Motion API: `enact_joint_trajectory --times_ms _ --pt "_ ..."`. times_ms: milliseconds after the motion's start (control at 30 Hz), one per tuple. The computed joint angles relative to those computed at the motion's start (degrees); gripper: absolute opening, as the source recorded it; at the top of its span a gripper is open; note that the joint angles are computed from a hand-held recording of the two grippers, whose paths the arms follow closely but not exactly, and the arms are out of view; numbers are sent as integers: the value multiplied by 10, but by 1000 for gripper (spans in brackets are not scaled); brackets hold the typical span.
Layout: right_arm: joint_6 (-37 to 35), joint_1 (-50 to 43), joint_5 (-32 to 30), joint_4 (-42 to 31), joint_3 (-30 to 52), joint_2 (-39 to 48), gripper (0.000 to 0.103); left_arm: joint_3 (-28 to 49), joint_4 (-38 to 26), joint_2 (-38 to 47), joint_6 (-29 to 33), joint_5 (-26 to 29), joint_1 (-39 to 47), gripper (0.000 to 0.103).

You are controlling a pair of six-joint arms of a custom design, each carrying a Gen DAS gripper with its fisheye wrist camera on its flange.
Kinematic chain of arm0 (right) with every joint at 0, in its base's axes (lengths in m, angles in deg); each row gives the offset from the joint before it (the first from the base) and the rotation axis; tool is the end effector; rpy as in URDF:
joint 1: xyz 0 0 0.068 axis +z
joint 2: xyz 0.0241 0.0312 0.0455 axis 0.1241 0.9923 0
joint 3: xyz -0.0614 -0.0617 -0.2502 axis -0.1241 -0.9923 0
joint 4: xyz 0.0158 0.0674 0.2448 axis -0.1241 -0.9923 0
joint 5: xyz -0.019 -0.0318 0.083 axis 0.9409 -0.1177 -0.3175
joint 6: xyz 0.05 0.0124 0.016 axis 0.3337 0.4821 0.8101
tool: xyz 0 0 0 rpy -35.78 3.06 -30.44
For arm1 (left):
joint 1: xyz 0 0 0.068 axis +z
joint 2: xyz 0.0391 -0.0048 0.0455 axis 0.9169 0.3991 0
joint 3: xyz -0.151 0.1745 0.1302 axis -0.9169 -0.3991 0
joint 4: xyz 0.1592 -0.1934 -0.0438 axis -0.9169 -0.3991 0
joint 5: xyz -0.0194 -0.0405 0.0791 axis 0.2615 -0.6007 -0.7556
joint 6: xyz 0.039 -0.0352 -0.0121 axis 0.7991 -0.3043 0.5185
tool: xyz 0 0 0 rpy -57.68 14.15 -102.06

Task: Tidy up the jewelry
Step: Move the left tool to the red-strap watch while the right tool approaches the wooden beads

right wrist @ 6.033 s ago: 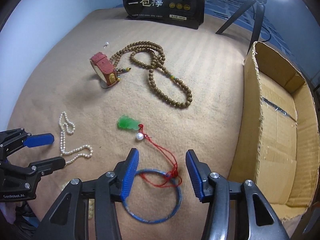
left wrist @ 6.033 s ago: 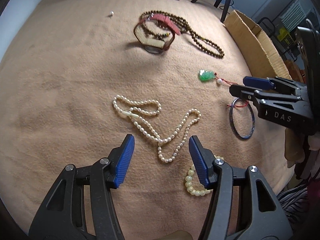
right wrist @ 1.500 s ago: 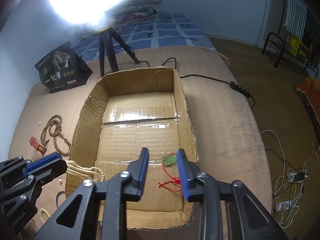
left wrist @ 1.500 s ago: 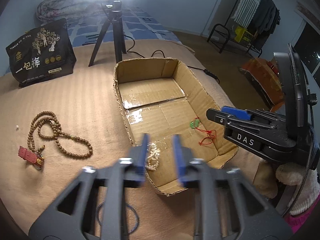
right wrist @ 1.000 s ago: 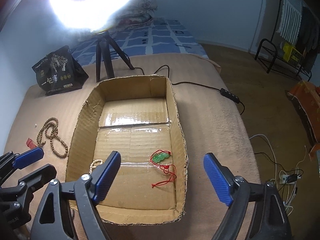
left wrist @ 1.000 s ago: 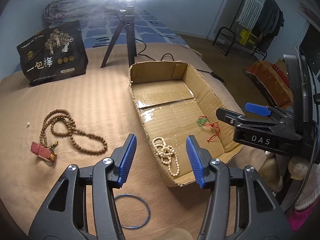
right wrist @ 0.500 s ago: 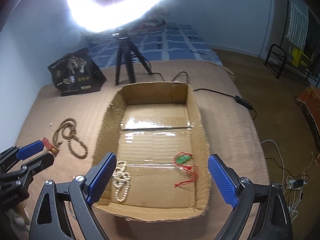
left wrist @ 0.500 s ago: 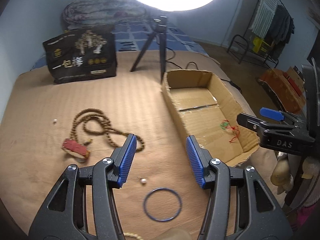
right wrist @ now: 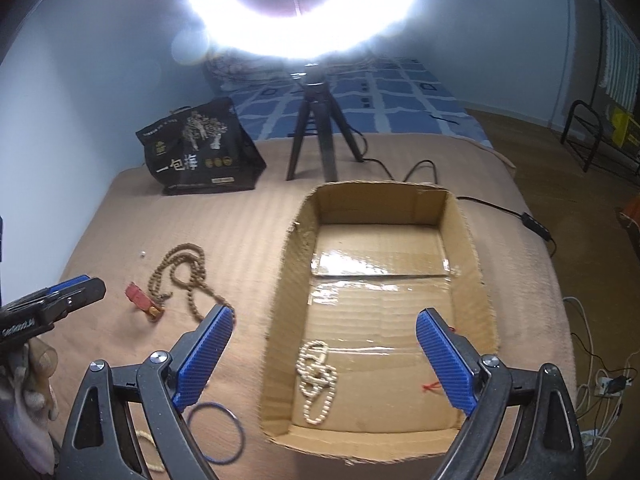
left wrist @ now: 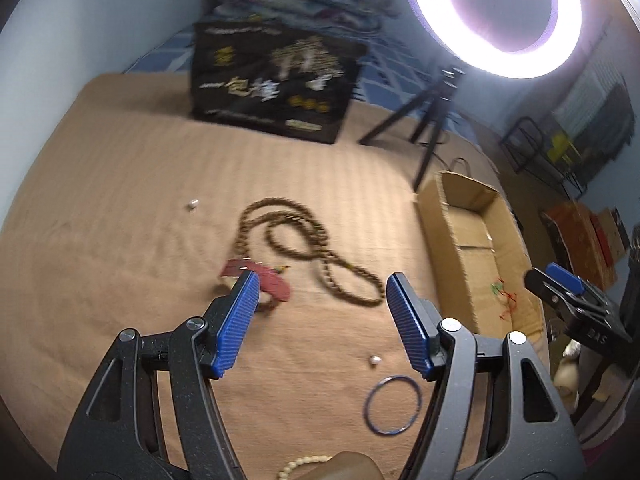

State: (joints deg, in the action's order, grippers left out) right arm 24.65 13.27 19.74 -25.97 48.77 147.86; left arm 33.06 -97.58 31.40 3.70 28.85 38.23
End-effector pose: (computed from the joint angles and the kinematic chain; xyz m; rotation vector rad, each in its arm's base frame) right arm 0.2351 0.0325 0.2202 -0.2801 2.4840 0.2764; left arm 0.1827 -0.0921 0.2131 -0.3603 2.5147 -0.2988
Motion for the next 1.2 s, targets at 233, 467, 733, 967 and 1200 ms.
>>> enact_joint_trajectory --times_ms 233,467,733,967,1200 --pt "65 50 7 38 15 46 95 -31 24 10 25 65 97 68" --pt "134 85 -24 69 57 134 92 -43 67 67 41 110 156 68" --pt "153 139 -11 71 144 264 78 -48 103 122 63 137 203 68" --pt "155 171 -14 50 227 358 63 -55 135 148 60 167 226 68" --pt "177 187 -45 64 271 435 57 -54 148 165 53 179 228 67"
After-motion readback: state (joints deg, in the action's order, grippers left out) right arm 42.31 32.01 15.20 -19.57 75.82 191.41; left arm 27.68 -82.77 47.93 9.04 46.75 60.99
